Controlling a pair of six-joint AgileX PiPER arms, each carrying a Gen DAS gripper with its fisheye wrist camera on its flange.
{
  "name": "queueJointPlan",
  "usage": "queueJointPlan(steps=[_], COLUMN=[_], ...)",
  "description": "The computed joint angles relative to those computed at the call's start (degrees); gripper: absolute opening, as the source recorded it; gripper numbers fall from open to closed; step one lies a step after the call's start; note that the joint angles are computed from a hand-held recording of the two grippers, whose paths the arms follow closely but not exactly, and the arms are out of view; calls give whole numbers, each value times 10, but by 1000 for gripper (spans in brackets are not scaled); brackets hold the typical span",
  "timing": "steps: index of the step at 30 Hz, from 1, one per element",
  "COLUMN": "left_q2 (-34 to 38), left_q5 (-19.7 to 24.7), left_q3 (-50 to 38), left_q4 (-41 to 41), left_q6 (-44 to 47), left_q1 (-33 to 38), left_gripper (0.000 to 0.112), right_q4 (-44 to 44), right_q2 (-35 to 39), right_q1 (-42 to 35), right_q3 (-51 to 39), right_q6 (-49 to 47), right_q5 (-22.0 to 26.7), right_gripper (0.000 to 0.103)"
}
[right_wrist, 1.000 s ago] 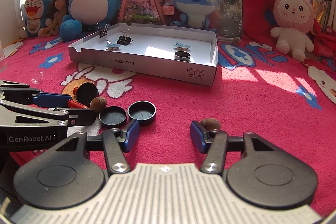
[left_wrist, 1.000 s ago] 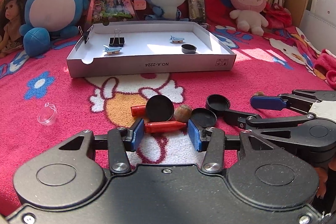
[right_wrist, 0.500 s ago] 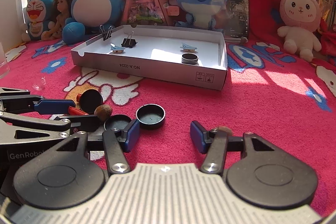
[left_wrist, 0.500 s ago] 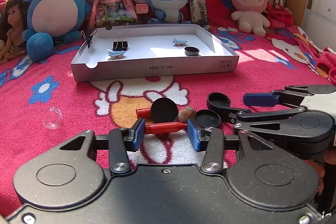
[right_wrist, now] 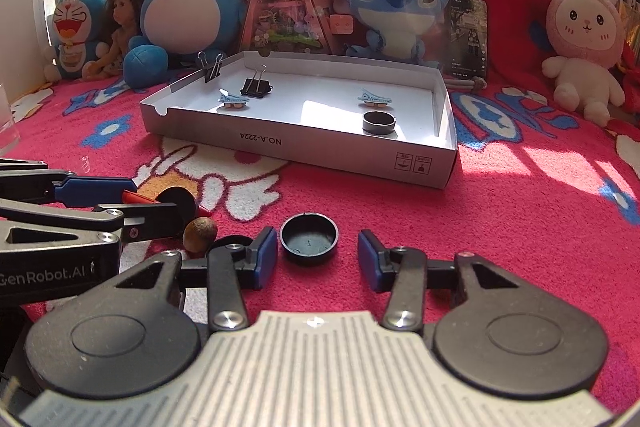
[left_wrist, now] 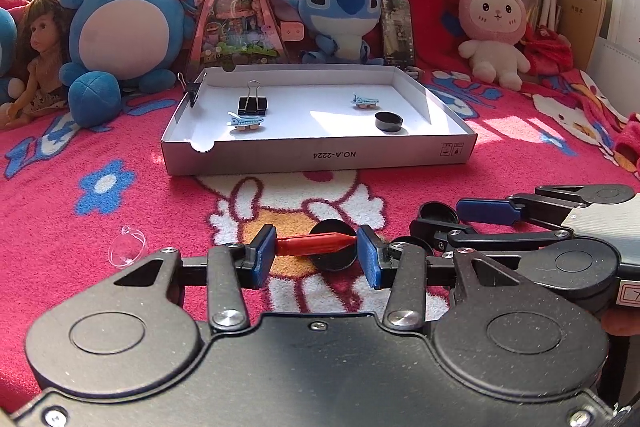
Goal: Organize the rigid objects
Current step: 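Grasp a black round lid with the right tool while the left tool lifts the marker, then carry the red marker and black lid over the box and lower them inside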
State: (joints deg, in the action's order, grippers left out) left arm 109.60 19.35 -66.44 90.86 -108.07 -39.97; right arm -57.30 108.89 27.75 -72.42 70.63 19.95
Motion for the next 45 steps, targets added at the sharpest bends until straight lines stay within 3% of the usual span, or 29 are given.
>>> queueJointPlan(steps=[5,12,27,30,36,41,45], left_q2=[7,18,71,86,129,175,203], left_q5=[-2,0,-8,-2,19,62,94], left_q3=[-22,-63,-199,-227,-308,-390,-441], left_q4=[-30,-75,-330,-374,-549,-670,-718], left_q6=[33,85,353,400,566,679,724], left_q1=[14,32,82,88,110,126,135], left_gripper=[42,42,42,42,42,42,42], right_q4=[13,46,118,132,205,310,389], right_q2=[21,20,20,30,65,100,135], right_q1=[6,3,-33,-40,-60,-82,-100], right_q3=[-29,-45,-107,-127,-191,-261,-333], right_q6=[-10,-51,-121,-137,-212,-306,-375], right_q5=[27,37,44,49,68,95,136], right_gripper=[38,37,37,37,37,37,37])
